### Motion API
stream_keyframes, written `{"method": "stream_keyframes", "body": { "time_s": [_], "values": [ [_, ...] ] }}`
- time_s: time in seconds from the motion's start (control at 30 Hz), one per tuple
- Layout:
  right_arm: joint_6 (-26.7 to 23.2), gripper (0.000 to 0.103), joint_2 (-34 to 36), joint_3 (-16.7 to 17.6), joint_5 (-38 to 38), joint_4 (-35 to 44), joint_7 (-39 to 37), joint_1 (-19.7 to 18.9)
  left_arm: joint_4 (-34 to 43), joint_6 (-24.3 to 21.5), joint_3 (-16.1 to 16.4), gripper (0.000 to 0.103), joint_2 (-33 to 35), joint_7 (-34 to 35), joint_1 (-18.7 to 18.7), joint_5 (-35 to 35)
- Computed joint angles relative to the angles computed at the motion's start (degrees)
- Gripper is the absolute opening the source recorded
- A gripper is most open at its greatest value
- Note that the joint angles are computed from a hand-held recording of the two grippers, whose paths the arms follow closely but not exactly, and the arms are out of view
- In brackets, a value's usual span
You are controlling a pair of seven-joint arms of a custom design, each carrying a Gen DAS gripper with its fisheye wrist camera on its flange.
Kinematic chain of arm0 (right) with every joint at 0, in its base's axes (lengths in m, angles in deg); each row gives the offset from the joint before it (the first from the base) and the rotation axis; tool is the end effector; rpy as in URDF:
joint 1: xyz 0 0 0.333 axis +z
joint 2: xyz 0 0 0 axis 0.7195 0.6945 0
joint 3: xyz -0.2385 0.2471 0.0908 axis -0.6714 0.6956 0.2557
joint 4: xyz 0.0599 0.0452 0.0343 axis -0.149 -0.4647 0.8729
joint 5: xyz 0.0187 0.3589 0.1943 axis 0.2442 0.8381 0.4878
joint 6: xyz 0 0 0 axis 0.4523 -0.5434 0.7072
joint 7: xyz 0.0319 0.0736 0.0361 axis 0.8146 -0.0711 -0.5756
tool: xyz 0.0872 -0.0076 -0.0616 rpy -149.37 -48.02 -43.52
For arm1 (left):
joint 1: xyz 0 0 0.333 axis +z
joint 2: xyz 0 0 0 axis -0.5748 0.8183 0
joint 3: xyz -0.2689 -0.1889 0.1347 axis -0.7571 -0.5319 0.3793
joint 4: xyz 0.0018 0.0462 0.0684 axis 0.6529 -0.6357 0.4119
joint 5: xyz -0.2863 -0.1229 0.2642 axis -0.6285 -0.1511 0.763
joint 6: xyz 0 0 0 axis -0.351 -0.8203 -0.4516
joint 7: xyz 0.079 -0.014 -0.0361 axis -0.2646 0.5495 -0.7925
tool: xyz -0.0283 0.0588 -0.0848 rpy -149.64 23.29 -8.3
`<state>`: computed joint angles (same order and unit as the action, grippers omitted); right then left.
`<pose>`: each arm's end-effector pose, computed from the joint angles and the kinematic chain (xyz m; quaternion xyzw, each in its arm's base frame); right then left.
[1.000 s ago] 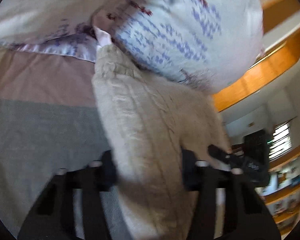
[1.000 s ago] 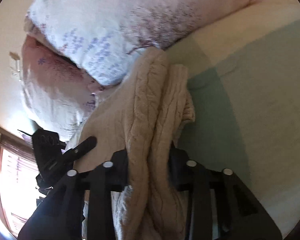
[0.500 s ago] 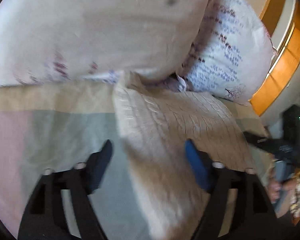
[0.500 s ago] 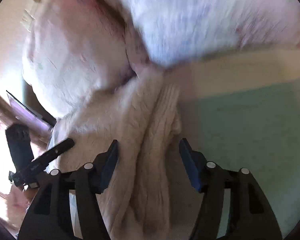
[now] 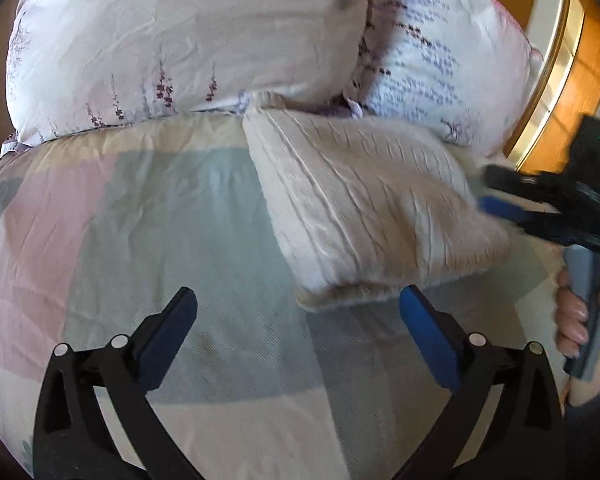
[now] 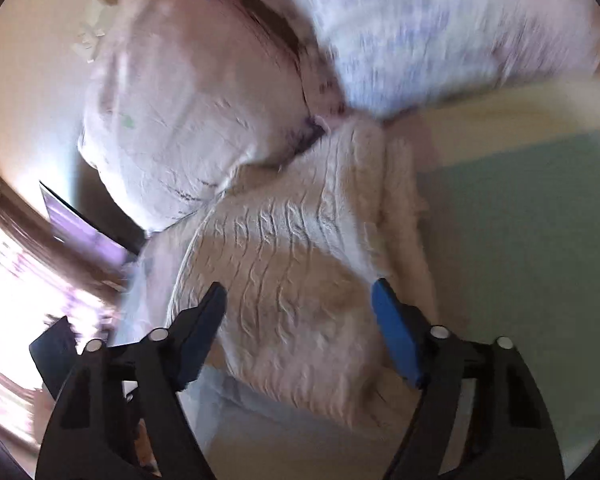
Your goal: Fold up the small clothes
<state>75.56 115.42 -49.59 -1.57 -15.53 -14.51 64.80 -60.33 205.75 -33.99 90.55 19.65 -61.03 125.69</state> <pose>0.7357 0.3783 0.4589 -0.7251 0.5187 -0.0041 0.4529 0.6193 -0.4043 0.4852 -0.7196 0.5941 -0.2927 0.2086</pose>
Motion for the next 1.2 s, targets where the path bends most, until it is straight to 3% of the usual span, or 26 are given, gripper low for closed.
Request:
{"method": "stream_keyframes", "body": {
  "time_s": [0.07, 0.13, 0.2, 0.37, 0.47, 0.83, 1.2],
  "values": [
    [5.3, 0.095, -4.0, -6.2, -6.5, -6.9, 5.5, 4.6, 2.0, -3.1, -0.1, 0.101, 1.3, 0.7, -0.9, 0.0],
    [4.5, 0.095, -4.7, -14.6, -13.6, -9.1, 13.8, 11.0, 4.4, -6.5, -0.5, 0.101, 3.0, 2.8, -1.3, -1.1],
    [1.6, 0.095, -6.4, -19.5, -17.5, -11.9, 18.1, 14.6, 6.7, -9.5, -1.0, 0.101, 4.7, 5.2, -1.5, -2.7],
    [1.7, 0.096, -6.4, -23.1, -29.8, -14.2, 26.3, 18.1, 9.3, -13.7, -0.4, 0.101, 6.6, 7.5, -3.2, -3.3],
    [1.2, 0.102, -6.0, -25.1, -35.8, -14.0, 30.3, 20.5, 9.3, -14.0, -0.3, 0.101, 6.6, 7.7, -3.3, -3.5],
    [2.1, 0.102, -7.2, -20.6, -42.0, -15.7, 35.1, 16.6, 10.0, -15.2, -0.3, 0.101, 7.0, 8.7, -3.5, -3.9],
    [2.0, 0.102, -7.2, -19.6, -43.4, -15.5, 36.2, 15.8, 10.0, -15.2, -0.3, 0.101, 7.0, 8.6, -3.6, -3.9]
  ]
}}
